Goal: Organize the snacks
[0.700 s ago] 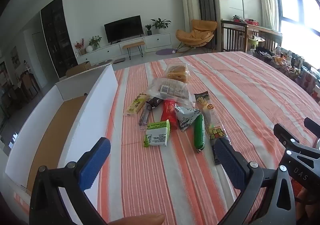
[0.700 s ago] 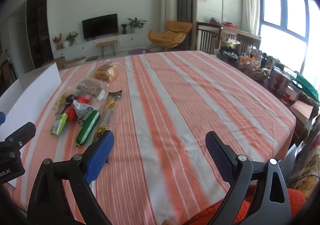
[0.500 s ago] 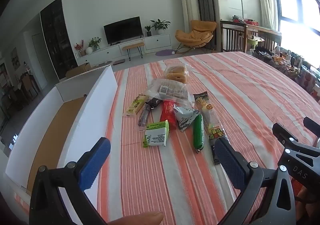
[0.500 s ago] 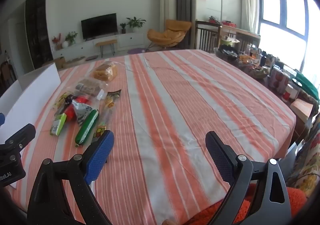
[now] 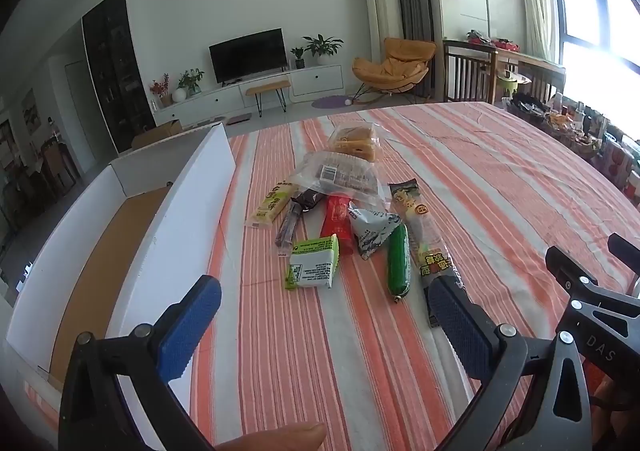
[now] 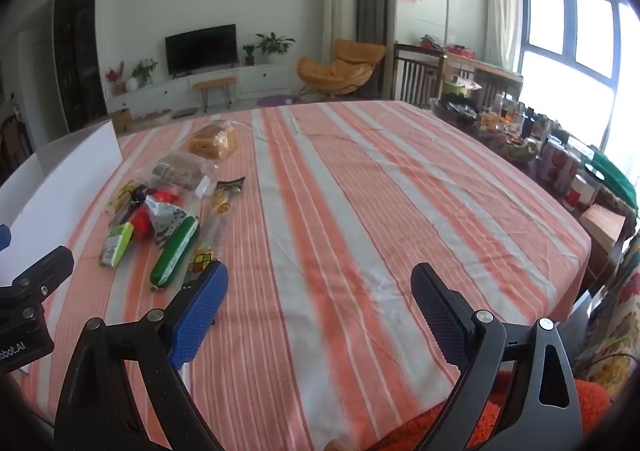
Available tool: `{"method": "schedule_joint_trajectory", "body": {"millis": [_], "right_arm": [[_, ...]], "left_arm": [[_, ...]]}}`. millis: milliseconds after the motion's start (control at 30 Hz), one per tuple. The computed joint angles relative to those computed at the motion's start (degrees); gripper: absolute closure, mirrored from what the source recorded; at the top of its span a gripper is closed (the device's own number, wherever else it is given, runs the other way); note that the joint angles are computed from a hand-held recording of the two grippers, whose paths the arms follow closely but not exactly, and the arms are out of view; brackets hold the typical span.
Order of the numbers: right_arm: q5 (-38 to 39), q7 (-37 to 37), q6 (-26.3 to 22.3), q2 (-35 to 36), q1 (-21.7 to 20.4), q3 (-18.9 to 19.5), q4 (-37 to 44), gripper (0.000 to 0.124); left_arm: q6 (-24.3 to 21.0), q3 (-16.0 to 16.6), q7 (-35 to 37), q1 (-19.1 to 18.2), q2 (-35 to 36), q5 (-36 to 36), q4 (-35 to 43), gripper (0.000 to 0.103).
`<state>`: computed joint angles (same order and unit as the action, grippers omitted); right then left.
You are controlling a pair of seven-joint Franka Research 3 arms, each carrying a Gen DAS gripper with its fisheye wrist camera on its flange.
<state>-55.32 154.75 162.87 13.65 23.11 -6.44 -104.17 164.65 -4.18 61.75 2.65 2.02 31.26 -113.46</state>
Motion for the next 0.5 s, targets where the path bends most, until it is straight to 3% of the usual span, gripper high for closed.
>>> {"method": "schedule_joint_trajectory", "body": {"millis": [500], "right_arm": [[-0.4, -0.2, 0.1, -0.3, -0.1, 0.0, 0.0, 0.029]], "left_arm": [[0.6, -0.2, -0.5, -0.2, -0.2, 1.1, -0.5, 0.000]]}}
